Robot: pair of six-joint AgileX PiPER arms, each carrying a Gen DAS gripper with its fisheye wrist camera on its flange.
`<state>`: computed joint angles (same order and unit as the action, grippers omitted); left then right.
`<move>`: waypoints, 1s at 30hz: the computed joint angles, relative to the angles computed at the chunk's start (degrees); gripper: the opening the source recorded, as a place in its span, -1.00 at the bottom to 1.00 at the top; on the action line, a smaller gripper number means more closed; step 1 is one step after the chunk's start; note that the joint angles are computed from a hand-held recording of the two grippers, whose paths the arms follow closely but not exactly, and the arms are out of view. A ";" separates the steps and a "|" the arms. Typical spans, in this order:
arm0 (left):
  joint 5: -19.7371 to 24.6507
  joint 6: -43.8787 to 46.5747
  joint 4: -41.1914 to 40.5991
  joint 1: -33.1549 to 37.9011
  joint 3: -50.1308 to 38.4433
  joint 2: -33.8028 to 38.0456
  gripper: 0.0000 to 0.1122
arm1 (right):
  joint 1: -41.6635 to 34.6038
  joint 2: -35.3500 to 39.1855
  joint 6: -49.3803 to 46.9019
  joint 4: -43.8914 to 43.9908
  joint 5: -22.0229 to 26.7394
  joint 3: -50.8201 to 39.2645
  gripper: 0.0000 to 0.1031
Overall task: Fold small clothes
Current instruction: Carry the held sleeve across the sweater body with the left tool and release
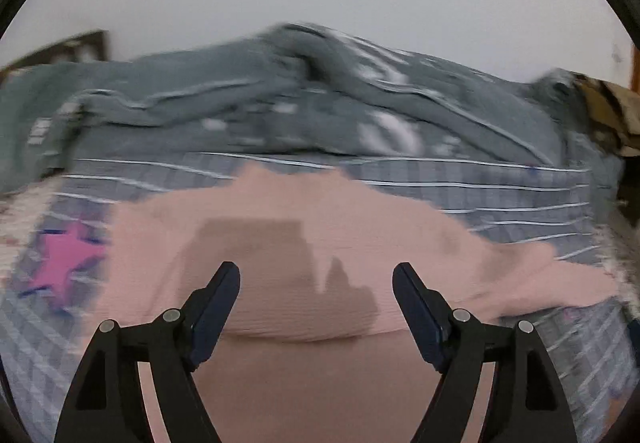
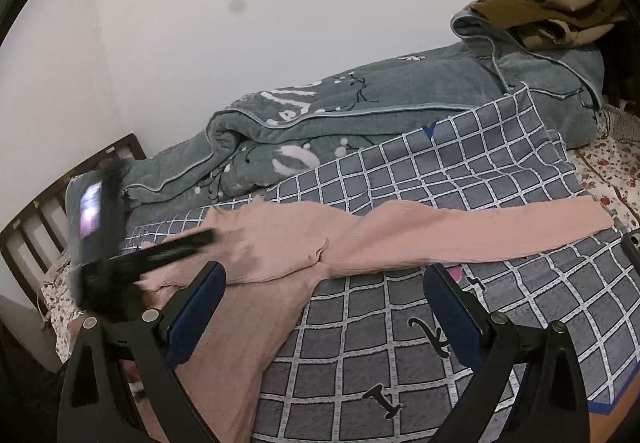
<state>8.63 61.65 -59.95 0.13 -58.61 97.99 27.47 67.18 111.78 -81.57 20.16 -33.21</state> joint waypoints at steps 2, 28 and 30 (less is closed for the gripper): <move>-0.50 4.41 -2.90 4.60 2.32 -1.33 0.38 | 0.16 1.39 -0.37 0.98 -0.19 -0.78 0.90; 15.45 2.45 -1.45 26.24 -6.78 12.77 0.35 | 12.20 24.90 -19.02 21.57 7.82 -14.91 0.27; 10.35 -0.77 2.93 23.63 -5.76 12.34 0.35 | 12.09 27.42 -24.29 26.25 9.55 -16.54 0.20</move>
<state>18.98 60.89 -57.02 23.76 -64.36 110.32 39.56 94.60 87.49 -55.32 29.72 -49.76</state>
